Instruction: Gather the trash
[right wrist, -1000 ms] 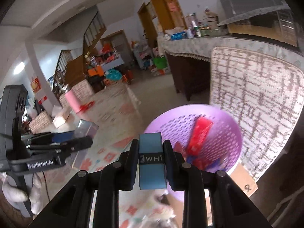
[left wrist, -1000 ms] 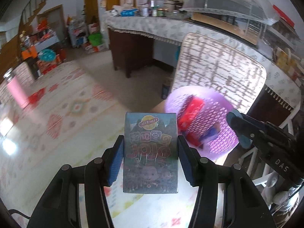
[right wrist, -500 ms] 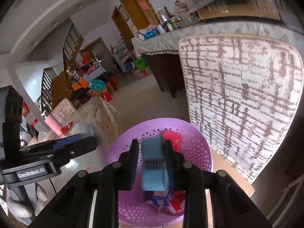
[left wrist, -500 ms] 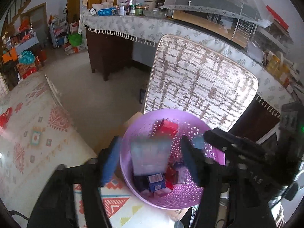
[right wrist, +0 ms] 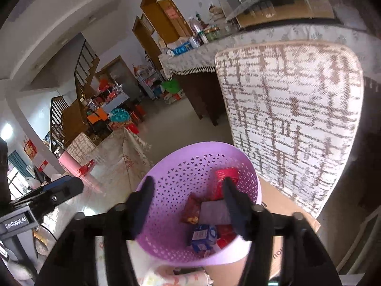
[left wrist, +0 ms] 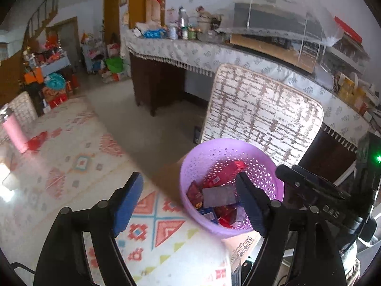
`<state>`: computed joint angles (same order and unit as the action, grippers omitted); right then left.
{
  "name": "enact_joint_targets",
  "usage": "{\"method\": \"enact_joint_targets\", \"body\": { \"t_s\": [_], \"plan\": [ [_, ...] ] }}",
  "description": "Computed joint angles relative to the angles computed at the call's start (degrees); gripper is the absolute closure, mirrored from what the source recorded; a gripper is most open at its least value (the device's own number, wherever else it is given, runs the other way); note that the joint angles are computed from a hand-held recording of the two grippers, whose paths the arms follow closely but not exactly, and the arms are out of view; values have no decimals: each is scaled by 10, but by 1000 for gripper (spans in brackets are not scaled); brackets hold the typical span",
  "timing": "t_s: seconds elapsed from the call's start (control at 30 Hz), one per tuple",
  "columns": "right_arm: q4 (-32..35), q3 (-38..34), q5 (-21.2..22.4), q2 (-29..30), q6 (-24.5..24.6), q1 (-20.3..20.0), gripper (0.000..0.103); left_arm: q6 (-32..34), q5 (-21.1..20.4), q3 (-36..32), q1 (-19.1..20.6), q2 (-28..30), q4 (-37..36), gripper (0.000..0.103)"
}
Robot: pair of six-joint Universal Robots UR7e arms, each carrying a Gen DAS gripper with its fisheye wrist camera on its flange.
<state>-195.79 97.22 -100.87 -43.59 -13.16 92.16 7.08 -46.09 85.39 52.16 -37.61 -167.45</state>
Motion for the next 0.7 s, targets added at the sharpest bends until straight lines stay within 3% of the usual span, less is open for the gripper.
{"method": "enact_joint_targets", "body": {
  "t_s": [0.23, 0.37, 0.7],
  "plan": [
    [-149, 82, -6, -5, -51, 28, 16, 7, 38, 111, -28, -55, -106, 19],
    [-148, 118, 13, -18, -36, 36, 16, 10, 54, 164, -43, -81, -154, 18],
    [-209, 178, -32, -18, -46, 72, 14, 58, 113, 264, -85, -106, -317, 7]
  ]
}}
